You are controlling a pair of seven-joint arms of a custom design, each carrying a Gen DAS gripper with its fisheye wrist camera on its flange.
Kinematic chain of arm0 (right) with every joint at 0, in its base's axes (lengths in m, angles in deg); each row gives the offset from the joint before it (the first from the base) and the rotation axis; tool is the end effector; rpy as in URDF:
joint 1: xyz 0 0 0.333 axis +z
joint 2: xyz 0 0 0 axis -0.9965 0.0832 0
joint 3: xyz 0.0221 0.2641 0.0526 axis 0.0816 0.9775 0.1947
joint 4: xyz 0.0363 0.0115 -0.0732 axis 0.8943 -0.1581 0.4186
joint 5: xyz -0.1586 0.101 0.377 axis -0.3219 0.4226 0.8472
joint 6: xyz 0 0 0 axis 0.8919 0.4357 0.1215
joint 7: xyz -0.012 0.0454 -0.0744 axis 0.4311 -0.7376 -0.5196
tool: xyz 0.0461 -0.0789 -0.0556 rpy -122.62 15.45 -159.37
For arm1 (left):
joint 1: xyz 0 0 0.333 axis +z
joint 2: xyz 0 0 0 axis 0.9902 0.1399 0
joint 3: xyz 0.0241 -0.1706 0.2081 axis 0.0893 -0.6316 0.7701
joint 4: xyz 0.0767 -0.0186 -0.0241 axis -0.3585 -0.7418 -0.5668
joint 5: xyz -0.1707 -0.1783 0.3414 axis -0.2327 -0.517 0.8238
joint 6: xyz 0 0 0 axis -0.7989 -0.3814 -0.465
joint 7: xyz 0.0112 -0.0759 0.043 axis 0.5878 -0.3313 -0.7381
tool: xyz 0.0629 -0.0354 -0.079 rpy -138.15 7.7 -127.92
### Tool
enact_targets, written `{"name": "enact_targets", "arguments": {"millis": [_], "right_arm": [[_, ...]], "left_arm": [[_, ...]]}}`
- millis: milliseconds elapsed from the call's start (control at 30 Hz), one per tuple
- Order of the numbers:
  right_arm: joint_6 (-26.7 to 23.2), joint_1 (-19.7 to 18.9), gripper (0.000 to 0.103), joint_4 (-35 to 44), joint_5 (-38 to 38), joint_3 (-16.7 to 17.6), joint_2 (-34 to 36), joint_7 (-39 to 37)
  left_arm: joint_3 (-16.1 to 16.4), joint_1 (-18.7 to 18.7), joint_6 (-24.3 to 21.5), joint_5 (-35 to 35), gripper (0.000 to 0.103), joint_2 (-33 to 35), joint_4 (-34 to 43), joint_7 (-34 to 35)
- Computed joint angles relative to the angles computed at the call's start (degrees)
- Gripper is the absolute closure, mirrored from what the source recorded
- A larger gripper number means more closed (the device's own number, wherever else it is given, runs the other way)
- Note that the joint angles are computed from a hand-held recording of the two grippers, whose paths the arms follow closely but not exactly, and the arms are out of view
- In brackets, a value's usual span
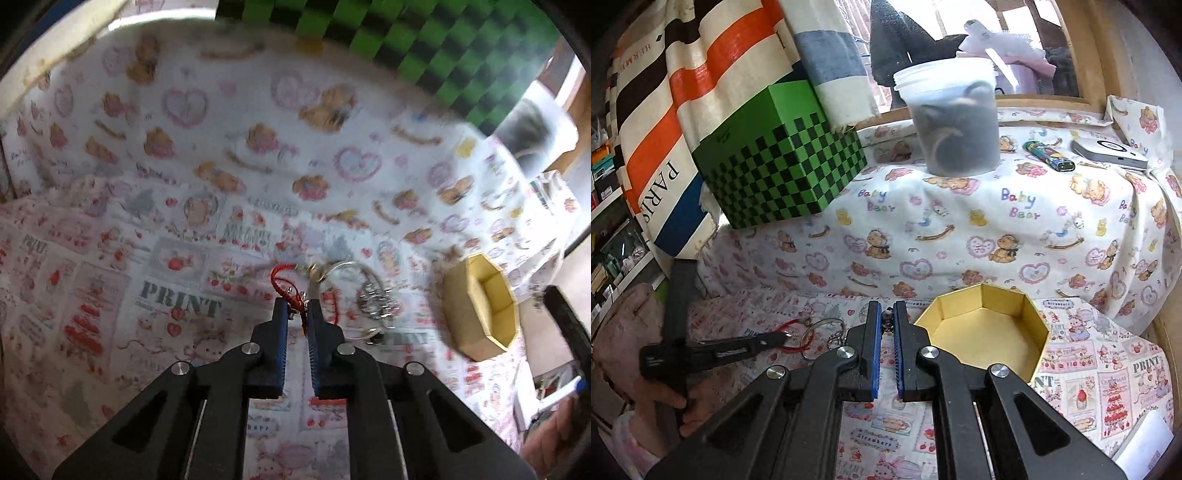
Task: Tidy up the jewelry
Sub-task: 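Carry the red bracelet into the yellow octagonal box and open the right tool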
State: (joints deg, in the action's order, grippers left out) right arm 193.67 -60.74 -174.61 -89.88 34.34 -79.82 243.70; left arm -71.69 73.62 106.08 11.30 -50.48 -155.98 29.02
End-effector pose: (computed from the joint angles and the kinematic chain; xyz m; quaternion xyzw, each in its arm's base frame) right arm 0.4829 0.3776 0.4674 -0.6532 0.5991 -0.2079 0.4137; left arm 0.5277 -0.1459 0.4042 -0.6939 0.6450 -0.3072 0.0896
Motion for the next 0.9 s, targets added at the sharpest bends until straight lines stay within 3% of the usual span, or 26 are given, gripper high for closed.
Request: {"name": "enact_targets", "arguments": {"millis": [233, 400, 500, 567, 900], "right_arm": [[2.13, -1.22, 0.096, -2.27, 1.54, -0.32, -2.1, 0.99], [2.18, -3.01, 0.096, -4.99, 4.88, -0.28, -4.77, 1.11], [1.84, -3.24, 0.096, -6.4, 11.93, -0.69, -5.29, -2.29], [0.9, -3.7, 0.096, -6.48, 13.88, -0.53, -4.93, -3.74], [-1.47, -2.86, 0.096, -5.74, 23.7, -0.91, -2.65, -12.74]], "left_arm": [[1.49, -3.67, -0.29, -5.79, 0.094, -6.35, -1.79, 9.03], [2.94, -8.37, -2.1, -12.2, 0.094, -6.2, 1.98, 18.24], [6.39, -12.11, -11.54, -24.61, 0.094, -1.93, 9.32, 29.12], [5.06, -11.29, -14.48, -25.18, 0.094, 1.18, 13.1, 29.3], [-2.98, -6.67, -18.4, -19.95, 0.094, 13.13, 25.59, 27.35]]}}
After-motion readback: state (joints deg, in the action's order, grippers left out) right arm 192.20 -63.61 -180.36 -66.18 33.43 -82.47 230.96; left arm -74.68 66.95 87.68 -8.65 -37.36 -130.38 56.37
